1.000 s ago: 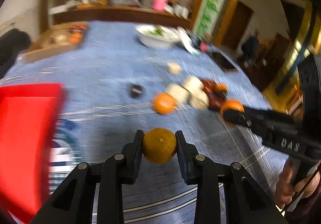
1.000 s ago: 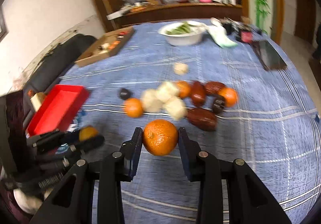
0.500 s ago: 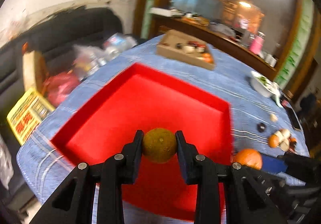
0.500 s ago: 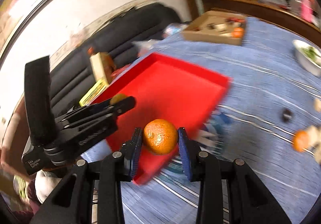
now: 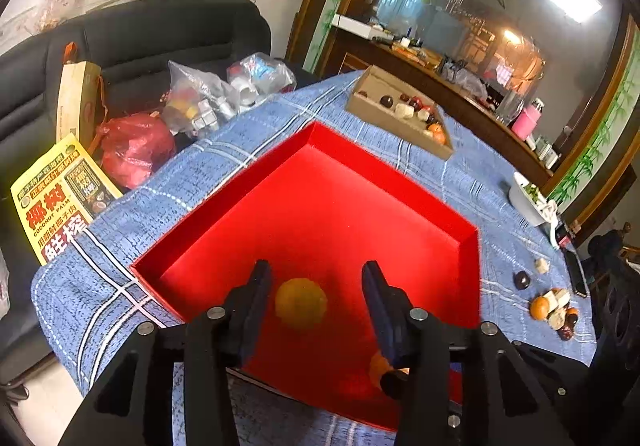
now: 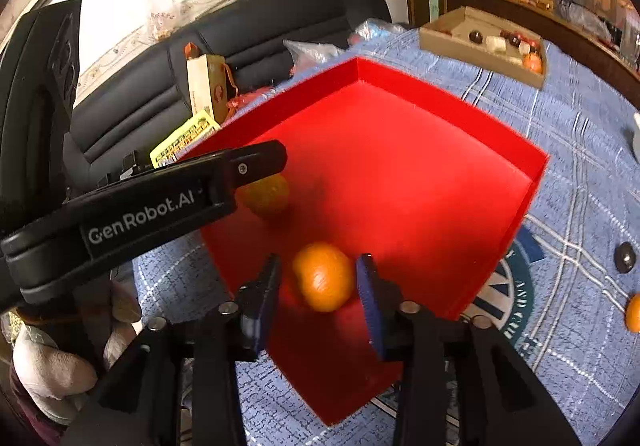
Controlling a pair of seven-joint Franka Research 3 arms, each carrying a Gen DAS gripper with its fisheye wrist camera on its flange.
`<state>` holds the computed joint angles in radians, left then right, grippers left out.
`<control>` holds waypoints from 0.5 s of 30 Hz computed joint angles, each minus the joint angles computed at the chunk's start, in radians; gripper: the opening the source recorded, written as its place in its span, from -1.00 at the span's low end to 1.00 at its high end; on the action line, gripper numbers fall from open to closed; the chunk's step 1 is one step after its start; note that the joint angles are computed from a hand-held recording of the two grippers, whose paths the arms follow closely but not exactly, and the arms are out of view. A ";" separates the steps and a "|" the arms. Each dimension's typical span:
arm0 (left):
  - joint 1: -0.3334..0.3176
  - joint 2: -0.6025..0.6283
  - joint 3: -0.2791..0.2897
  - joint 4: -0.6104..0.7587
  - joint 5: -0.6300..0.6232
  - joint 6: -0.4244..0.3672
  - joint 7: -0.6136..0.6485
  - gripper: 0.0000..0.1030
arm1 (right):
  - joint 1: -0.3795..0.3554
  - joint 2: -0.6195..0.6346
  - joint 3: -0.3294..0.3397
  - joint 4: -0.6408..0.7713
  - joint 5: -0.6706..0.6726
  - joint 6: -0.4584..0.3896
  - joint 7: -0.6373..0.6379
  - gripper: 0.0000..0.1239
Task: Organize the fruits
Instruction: 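Carry both oranges over the red tray and open both tools to drop them, then grasp an orange with the left tool while the right tool grasps a dark red date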
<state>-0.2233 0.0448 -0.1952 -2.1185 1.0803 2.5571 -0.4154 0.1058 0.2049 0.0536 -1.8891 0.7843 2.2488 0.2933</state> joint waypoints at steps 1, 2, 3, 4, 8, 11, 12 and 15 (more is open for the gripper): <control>-0.005 -0.007 -0.004 0.002 0.012 -0.013 -0.014 -0.04 | -0.006 -0.010 0.001 -0.009 0.019 0.006 -0.019 -0.29; -0.007 -0.013 -0.006 0.004 0.020 -0.019 -0.021 -0.04 | -0.013 -0.023 -0.002 -0.018 0.039 0.009 -0.040 -0.28; -0.013 -0.019 -0.012 0.012 0.035 -0.031 -0.030 -0.04 | -0.017 -0.037 -0.004 -0.028 0.055 0.016 -0.054 -0.25; -0.018 -0.021 -0.017 0.020 0.051 -0.040 -0.034 -0.04 | -0.021 -0.053 -0.006 -0.041 0.084 0.033 -0.079 -0.21; -0.051 -0.001 -0.040 0.091 0.128 -0.090 -0.027 0.28 | -0.064 -0.130 -0.039 -0.113 0.316 0.116 -0.276 0.19; -0.077 0.055 -0.042 0.174 0.160 -0.074 0.028 0.46 | -0.101 -0.153 -0.083 -0.135 0.528 0.162 -0.478 0.60; -0.084 0.088 -0.039 0.213 0.157 -0.047 0.060 0.46 | -0.113 -0.144 -0.098 -0.123 0.538 0.188 -0.491 0.60; -0.104 0.184 -0.020 0.312 0.116 0.032 0.149 0.46 | -0.146 -0.073 -0.128 -0.036 0.441 0.258 -0.376 0.60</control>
<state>-0.3273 0.2291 -0.2152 -1.8062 1.1964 2.5895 -0.2666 -0.0404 0.1322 -0.0739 -1.9255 1.2250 2.5065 -0.0830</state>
